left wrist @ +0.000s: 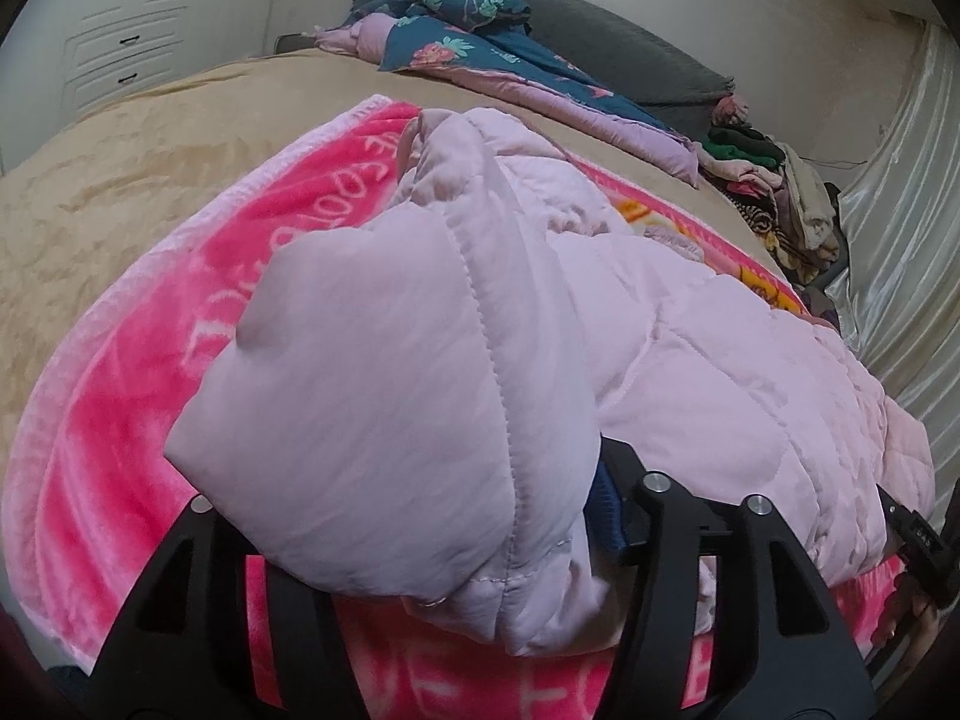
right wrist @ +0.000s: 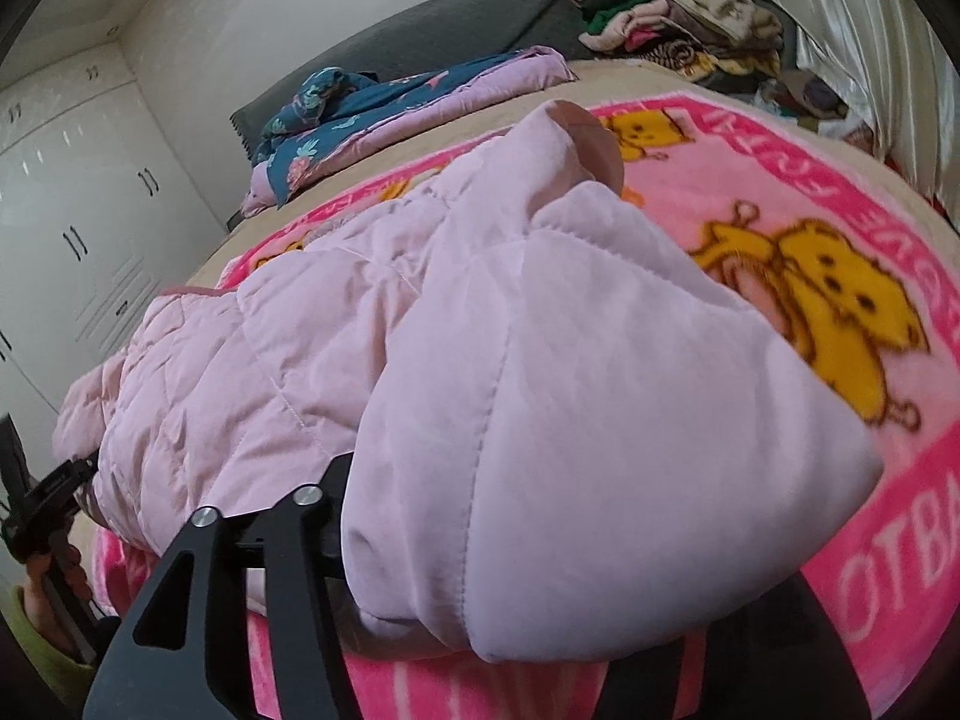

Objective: Fold large clothes

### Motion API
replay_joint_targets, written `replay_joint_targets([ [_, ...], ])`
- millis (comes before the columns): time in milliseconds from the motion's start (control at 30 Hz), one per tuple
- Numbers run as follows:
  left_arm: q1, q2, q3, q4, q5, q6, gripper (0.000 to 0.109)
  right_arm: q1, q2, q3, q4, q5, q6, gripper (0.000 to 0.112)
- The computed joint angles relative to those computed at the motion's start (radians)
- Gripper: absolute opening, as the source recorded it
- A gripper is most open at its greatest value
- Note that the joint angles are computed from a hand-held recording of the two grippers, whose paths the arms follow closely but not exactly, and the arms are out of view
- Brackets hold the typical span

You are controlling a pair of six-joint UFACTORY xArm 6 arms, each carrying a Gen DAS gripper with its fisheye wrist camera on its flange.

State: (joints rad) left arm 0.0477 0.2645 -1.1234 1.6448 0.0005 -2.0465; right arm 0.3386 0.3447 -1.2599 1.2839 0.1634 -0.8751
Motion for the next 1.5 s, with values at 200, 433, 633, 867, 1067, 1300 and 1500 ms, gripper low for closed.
replay_joint_targets([
  [200, 0.004, -0.015, 0.035, -0.115, -0.006, 0.111, 0.065, -0.016, -0.031, 0.044, 0.004, 0.026, 0.031, 0.084],
  [433, 0.003, -0.075, 0.112, -0.256, -0.007, 0.261, 0.078, -0.013, -0.120, 0.143, -0.057, -0.002, 0.074, 0.095],
  [633, 0.000, -0.124, 0.161, -0.281, -0.007, 0.291, 0.085, 0.000, -0.218, 0.237, -0.050, -0.056, 0.036, 0.098],
  [867, 0.001, -0.181, 0.200, -0.257, 0.012, 0.266, 0.091, 0.028, -0.314, 0.311, -0.082, -0.126, 0.021, 0.099],
  [1067, -0.002, -0.279, 0.234, -0.089, 0.036, 0.125, 0.093, 0.062, -0.373, 0.345, -0.087, -0.175, 0.009, 0.099],
  [1300, -0.043, -0.384, 0.279, -0.017, 0.089, 0.090, 0.094, 0.106, -0.438, 0.385, -0.162, -0.240, 0.049, 0.099],
  [1500, -0.094, -0.446, 0.307, 0.058, 0.125, 0.034, 0.094, 0.167, -0.499, 0.422, -0.150, -0.302, 0.025, 0.099],
])
